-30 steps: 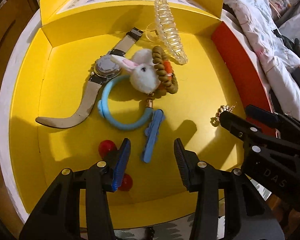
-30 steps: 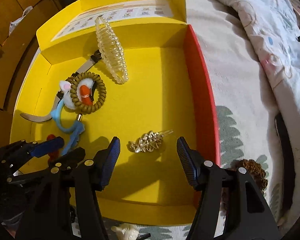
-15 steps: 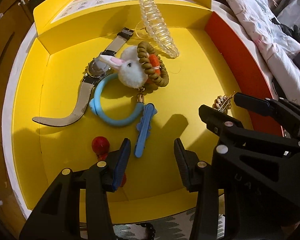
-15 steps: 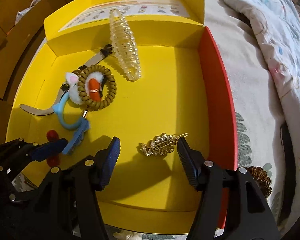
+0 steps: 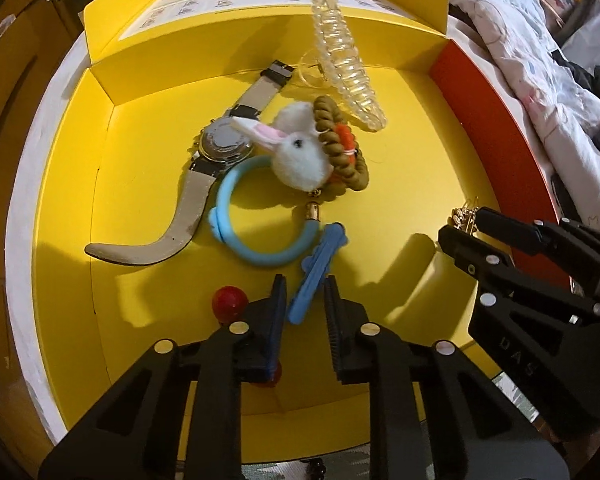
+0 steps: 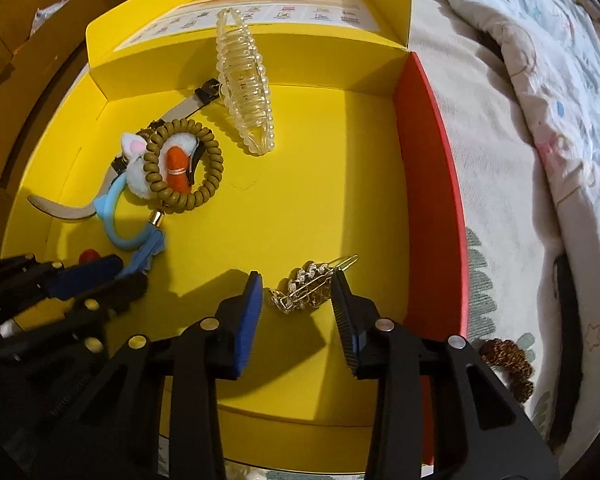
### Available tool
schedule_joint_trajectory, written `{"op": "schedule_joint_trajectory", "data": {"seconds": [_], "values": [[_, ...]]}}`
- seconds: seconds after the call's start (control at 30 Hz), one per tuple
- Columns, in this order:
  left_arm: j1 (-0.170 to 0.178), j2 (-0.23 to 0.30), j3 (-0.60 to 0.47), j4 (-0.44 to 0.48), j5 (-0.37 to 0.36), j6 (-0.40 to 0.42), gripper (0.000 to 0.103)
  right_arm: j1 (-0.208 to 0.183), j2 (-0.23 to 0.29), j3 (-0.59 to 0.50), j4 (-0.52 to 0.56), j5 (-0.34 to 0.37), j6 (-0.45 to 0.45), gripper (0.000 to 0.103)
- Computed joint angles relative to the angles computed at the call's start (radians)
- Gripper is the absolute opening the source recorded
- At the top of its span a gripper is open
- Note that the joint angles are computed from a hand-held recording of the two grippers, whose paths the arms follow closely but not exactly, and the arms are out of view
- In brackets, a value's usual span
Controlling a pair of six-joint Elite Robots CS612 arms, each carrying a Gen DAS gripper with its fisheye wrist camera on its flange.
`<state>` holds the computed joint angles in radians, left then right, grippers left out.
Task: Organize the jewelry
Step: 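Grasp the blue hair clip with the left gripper while the right grasps the gold hair clip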
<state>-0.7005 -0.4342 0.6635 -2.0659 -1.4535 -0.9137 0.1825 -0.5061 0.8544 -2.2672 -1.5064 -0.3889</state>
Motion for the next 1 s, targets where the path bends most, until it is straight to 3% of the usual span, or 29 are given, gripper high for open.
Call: {"op": "schedule_joint_trajectory", "data": {"seconds": [0.2,0.6,0.7,0.9,1.0], "values": [[-0.009,0.025,-0.052,0.053,0.042,0.009,0.02,0.015,-0.008,0.032,-0.06,-0.07,-0.038,0.034],[-0.001,-0.006,0.012,-0.007,0.014,-0.031,0.013,0.004,-0.011,0.023,-0.019,-0.008,-0.026,0.023],[0.001,-0.006,0.013,-0.011,0.004,-0.033,0.013,0.005,-0.007,0.012,0.001,-0.021,-0.042,0.023],[0.0,-0.003,0.005,0.002,0.014,-0.028,0.013,0.009,-0.004,0.015,-0.023,-0.053,-0.034,0.029],[0.0,-0.002,0.004,0.002,0.013,-0.029,0.013,0.01,0.002,0.007,-0.032,-0.074,-0.021,0.042]]}}
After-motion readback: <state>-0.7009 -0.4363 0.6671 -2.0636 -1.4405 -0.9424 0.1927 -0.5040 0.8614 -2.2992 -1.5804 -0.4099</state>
